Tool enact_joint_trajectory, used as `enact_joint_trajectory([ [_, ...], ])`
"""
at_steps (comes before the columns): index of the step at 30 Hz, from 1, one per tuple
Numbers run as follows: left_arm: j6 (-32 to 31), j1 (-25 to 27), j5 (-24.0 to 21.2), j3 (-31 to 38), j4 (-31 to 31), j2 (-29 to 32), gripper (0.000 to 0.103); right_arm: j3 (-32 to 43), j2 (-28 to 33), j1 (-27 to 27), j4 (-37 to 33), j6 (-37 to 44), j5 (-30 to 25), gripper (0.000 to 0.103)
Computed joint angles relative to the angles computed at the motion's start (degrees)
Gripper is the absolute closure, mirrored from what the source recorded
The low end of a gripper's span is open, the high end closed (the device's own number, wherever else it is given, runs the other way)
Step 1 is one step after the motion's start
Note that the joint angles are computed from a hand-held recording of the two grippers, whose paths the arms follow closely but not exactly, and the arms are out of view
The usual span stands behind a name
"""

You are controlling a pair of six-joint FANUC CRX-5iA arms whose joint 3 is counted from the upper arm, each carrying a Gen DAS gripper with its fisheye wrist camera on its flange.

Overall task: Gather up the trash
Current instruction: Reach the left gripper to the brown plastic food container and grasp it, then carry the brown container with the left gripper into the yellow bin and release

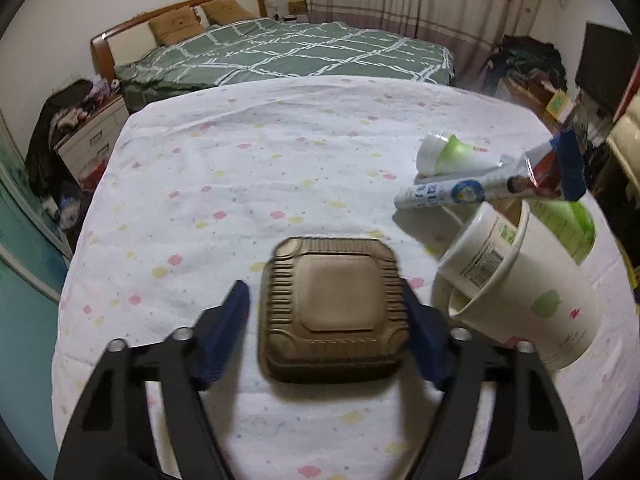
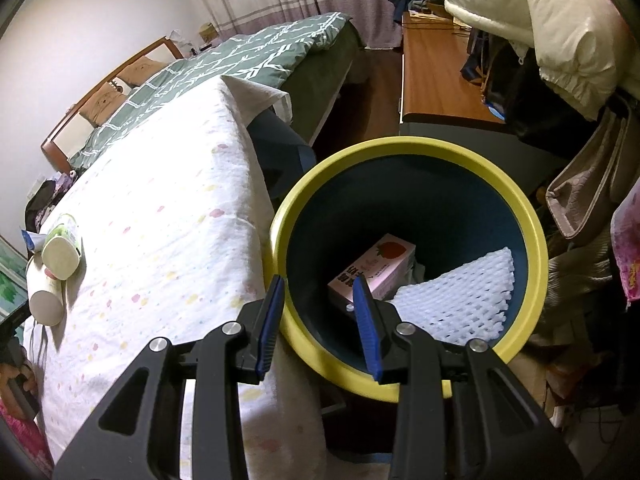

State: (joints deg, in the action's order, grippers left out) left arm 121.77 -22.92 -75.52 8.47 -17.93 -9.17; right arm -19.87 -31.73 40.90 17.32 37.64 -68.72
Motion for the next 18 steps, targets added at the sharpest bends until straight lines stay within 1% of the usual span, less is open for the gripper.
enact_joint_trajectory([
  [3, 2.69, -0.77, -1.31, 0.37, -2.38, -1.28, 0.037, -0.01, -0.27, 0.34, 0.08, -0.04, -0.05, 0.069],
  [6, 5.42, -3.39, -3.56, 1.02, -5.52, -2.76, 0.037, -0.01, -0.64, 0.01, -0.10, 0.44, 0.09, 0.069],
  [8, 7.82, -6.86, -5.95, 1.98, -8.35, -3.46, 0.037, -0.08, -0.94, -0.04, -0.15, 0.43, 0.12, 0.069],
  [12, 10.39, -12.98, -8.97, 3.82, -11.37, -4.21, 0.037, -0.61, -1.87, 0.01, -0.19, 0.28, 0.51, 0.069],
  [15, 11.70, -17.76, -9.96, 5.86, -12.59, -3.74, 0.037, -1.05, -2.77, 0.17, -0.14, 0.11, 0.71, 0.069],
  [18, 12.89, -21.64, -9.91, 7.89, -12.90, -2.40, 0.037, -1.57, -3.97, 0.44, 0.28, -0.18, 0.71, 0.069],
])
